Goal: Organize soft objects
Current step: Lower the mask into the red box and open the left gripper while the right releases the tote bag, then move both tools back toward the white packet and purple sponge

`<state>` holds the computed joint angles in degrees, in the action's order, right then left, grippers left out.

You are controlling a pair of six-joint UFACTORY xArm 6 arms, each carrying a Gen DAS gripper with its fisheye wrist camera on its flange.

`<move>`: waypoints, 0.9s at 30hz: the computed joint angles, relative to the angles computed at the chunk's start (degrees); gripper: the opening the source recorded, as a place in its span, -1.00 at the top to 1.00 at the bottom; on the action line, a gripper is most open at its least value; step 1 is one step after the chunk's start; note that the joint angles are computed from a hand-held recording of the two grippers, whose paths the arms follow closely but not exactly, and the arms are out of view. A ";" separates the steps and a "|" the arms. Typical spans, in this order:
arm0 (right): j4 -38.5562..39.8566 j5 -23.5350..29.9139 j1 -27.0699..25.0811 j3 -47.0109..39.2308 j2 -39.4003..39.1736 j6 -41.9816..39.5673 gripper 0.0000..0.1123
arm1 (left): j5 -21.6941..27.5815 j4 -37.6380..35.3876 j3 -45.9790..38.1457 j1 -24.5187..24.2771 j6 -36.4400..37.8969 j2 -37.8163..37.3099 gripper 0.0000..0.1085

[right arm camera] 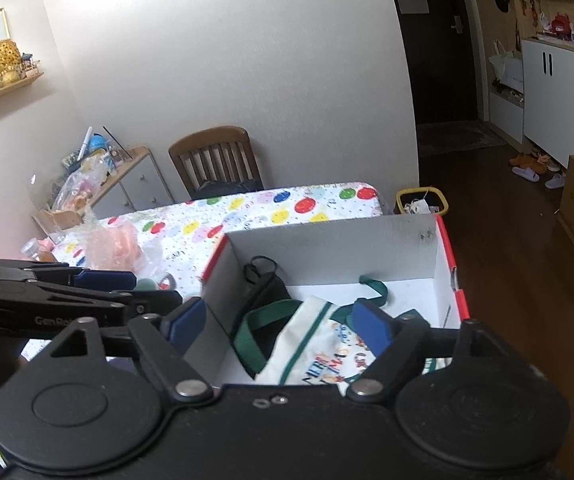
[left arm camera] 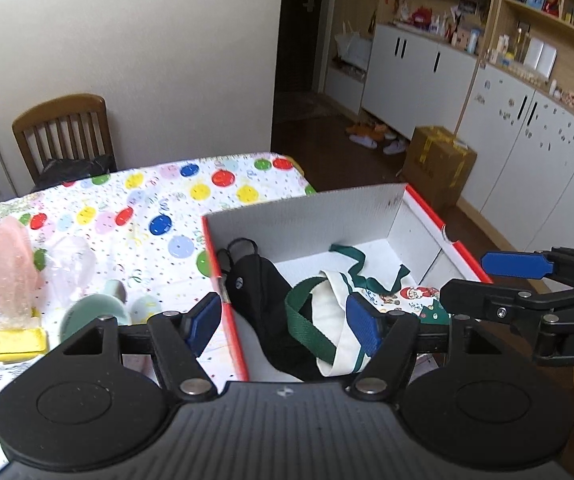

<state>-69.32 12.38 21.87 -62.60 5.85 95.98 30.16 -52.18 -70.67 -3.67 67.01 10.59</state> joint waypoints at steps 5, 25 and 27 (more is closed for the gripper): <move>-1.47 2.70 2.80 -1.67 0.15 2.15 -0.66 | 3.34 -5.02 1.10 3.31 4.32 -2.56 -0.44; 3.85 8.47 13.29 -16.05 11.73 0.24 -0.83 | 14.04 -11.49 -1.98 19.04 13.94 -1.13 -0.79; 5.82 9.03 14.24 -18.07 13.60 -1.26 -0.83 | 15.62 -12.08 -3.69 20.78 14.53 0.46 -0.81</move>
